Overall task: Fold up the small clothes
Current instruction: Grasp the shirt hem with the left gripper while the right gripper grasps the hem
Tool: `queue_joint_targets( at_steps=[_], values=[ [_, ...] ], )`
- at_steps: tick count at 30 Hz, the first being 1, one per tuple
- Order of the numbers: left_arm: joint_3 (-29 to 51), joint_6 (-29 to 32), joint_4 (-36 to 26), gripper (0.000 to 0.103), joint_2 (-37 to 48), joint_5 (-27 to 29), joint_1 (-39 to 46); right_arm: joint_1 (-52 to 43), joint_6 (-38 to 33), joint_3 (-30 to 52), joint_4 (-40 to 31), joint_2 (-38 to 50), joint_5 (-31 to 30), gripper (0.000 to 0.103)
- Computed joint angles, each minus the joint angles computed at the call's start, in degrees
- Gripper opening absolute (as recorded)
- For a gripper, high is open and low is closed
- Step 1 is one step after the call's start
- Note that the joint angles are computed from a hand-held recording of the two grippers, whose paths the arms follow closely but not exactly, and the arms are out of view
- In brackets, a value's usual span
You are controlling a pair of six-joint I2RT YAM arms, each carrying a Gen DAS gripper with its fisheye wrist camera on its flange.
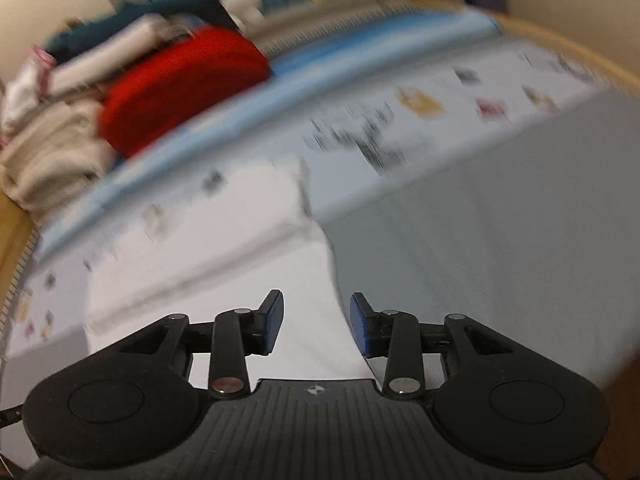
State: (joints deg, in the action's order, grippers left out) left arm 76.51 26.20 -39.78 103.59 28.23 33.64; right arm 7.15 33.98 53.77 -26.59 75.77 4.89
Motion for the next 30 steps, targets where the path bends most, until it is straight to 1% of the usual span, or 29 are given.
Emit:
queue_joint_targets(
  at_steps=[2, 3, 4, 6, 7, 9, 10, 12, 14, 19, 20, 21, 22, 23, 24, 25, 26, 30],
  values=[
    [-3.07, -0.46, -0.43, 0.037, 0.65, -2.92, 1.05, 0.6, 0.74, -5.02, 0.2, -0.42, 0.46, 0.038],
    [-3.42, -0.34, -1.27, 0.037, 1.71, -4.16, 1.48, 0.99, 1.56, -5.64, -1.57, 0.83, 1.37, 0.038],
    [-3.84, -0.07, -1.94, 0.037, 2.48, -5.57, 1.78, 0.72, 3.44, -5.75, -3.23, 2.93, 1.0, 0.039],
    [-4.38, 0.32, -1.85, 0.037, 3.52, -8.06, 2.16, -0.82, 5.09, -6.6, -3.22, 4.85, -2.51, 0.039],
    [-4.85, 0.75, -1.22, 0.037, 3.5, -9.13, 2.25, -0.97, 4.96, -6.54, -3.5, 5.79, -2.95, 0.038],
    [-4.35, 1.3, -1.28, 0.039, 4.09, -9.67, 2.68, -0.06, 4.22, -6.3, -4.37, 6.57, -1.3, 0.039],
    [-3.51, 1.35, -2.5, 0.039, 4.78, -9.12, 2.97, 0.19, 3.77, -6.1, -4.66, 7.04, -1.11, 0.039],
    [-2.68, 1.61, -4.47, 0.039, 5.59, -8.58, 3.23, 0.15, 3.83, -5.82, -4.88, 8.09, -2.13, 0.039],
    [-3.98, 2.34, -3.43, 0.039, 5.37, -9.53, 3.06, 0.65, 3.24, -5.73, -4.93, 9.71, -2.55, 0.04],
    [-6.95, 4.77, -0.49, 0.038, 3.63, -10.77, 2.16, 3.76, -0.59, -5.03, -5.46, 11.51, 1.24, 0.042],
    [-7.49, 5.1, 0.05, 0.035, 3.36, -10.96, 1.98, 4.16, -1.04, -5.01, -5.56, 11.56, 1.6, 0.043],
    [-7.78, 5.67, 0.56, 0.021, 3.24, -11.17, 1.87, 4.55, -1.46, -4.99, -5.58, 11.55, 1.7, 0.044],
    [-7.67, 6.15, 0.83, 0.012, 3.55, -11.14, 1.63, 4.83, -1.73, -4.69, -5.71, 11.68, 1.56, 0.044],
    [-7.37, 6.9, 0.09, 0.005, 3.64, -10.51, 1.87, 5.03, -2.04, -4.77, -5.55, 11.56, 1.26, 0.041],
    [-7.62, 6.77, 0.48, 0.005, 3.5, -10.32, 1.62, 5.03, -2.54, -4.95, -4.97, 11.58, 0.83, 0.037],
    [-8.01, 7.31, 0.79, 0.005, 2.99, -10.17, 1.66, 5.0, -3.1, -5.15, -4.34, 11.46, 0.07, 0.015],
    [-8.29, 7.67, 0.93, 0.005, 2.54, -9.94, 1.78, 4.91, -3.52, -5.6, -3.56, 10.93, -0.93, 0.009],
    [-7.05, 7.14, -0.9, 0.007, 3.17, -8.98, 2.25, 4.25, -3.34, -6.22, -3.16, 9.38, -1.98, 0.011]
  ],
)
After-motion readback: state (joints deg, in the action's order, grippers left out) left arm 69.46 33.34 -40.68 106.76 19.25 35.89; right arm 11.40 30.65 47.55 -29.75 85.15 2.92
